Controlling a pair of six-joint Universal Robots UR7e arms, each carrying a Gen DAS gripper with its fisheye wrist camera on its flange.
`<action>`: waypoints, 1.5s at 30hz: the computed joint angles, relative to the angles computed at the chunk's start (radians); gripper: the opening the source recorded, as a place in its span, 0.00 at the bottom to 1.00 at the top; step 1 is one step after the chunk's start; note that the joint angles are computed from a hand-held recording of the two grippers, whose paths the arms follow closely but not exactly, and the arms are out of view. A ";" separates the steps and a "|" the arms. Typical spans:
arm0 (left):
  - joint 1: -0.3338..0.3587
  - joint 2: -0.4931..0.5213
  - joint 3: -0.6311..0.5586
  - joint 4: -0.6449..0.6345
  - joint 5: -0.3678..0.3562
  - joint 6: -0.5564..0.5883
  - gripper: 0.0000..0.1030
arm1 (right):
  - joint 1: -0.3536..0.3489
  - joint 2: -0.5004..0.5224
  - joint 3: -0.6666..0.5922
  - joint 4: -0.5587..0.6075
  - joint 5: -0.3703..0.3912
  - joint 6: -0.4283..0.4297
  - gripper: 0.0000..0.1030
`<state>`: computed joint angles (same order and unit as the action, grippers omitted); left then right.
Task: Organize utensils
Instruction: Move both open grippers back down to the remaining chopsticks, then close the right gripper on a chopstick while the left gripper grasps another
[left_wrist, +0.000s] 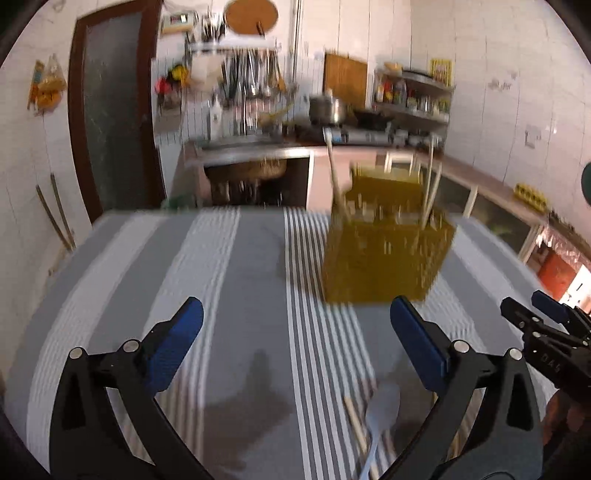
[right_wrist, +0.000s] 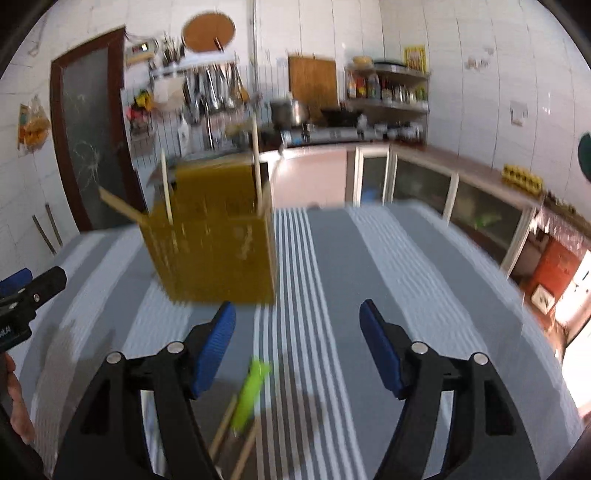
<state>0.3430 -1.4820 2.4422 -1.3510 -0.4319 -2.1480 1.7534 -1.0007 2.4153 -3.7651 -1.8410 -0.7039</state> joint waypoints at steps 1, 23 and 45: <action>0.010 0.006 0.023 -0.076 -0.016 0.047 0.95 | -0.015 0.012 0.014 -0.008 -0.009 -0.006 0.67; 0.178 0.185 0.138 -0.705 -0.107 0.375 0.95 | -0.073 0.143 0.052 -0.033 -0.133 -0.014 0.67; 0.178 0.236 0.132 -0.892 -0.173 0.541 0.32 | -0.030 0.146 0.057 0.027 -0.153 0.013 0.11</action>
